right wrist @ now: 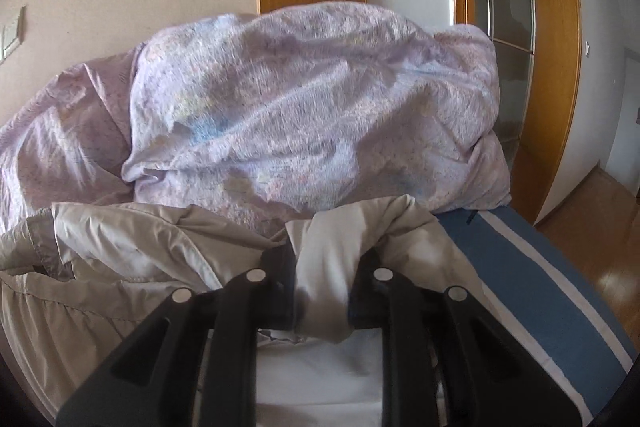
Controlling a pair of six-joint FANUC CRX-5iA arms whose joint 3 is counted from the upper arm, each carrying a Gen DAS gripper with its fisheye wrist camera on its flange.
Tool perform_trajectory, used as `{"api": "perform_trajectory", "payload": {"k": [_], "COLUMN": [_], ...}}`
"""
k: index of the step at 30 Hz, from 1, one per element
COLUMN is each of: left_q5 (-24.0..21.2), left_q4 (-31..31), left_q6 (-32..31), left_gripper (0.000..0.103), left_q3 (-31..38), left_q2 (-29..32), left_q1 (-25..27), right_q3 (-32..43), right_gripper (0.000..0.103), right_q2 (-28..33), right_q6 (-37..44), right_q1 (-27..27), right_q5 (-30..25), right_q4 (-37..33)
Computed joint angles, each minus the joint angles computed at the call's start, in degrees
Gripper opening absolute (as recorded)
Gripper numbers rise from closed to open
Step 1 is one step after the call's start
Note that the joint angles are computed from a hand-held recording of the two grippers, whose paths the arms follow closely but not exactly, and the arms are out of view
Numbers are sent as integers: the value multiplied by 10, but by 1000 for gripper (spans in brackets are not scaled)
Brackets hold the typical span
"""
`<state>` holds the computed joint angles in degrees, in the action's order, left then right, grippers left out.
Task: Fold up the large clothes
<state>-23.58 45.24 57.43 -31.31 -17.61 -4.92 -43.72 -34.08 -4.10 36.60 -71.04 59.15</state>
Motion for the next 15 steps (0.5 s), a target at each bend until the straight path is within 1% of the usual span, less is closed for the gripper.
{"api": "perform_trajectory", "payload": {"k": [1,2,3,4,6,7,8,9,10,11,12,13,14,15], "left_q5": [6,6,5,-2,-20,-27,-33,-41,-46,-30,12,42,43,33], "left_q4": [-11,-22,-27,-26,-8,4,18,37,62,89,111,142,152,131], "left_q6": [9,22,33,42,41,36,31,23,11,-2,-17,-50,-73,-65], "left_gripper": [13,14,14,16,24,30,36,39,58,92,102,102,102,102], "left_q3": [5,10,14,17,21,20,19,17,11,-1,-20,-35,-38,-34], "left_q2": [9,16,23,29,38,40,41,42,38,26,7,-10,-20,-29], "left_q1": [-4,-6,-6,-5,0,2,5,8,10,8,-3,-15,-17,-11], "right_q3": [5,9,11,10,2,-11,-26,-38,-55,-64,-63,-64,-65,-65], "right_gripper": [22,24,29,34,55,62,74,79,80,81,80,80,80,77], "right_q2": [10,16,18,13,-12,-35,-60,-77,-99,-111,-114,-116,-119,-118], "right_q6": [1,5,10,14,9,-7,-33,-58,-89,-95,-82,-67,-47,-24], "right_q1": [-13,-23,-36,-47,-69,-82,-92,-95,-87,-72,-42,-10,20,52], "right_q5": [9,19,37,60,112,150,181,194,190,174,135,98,67,34], "right_q4": [-14,-27,-40,-52,-67,-64,-50,-29,11,43,60,75,84,83]}}
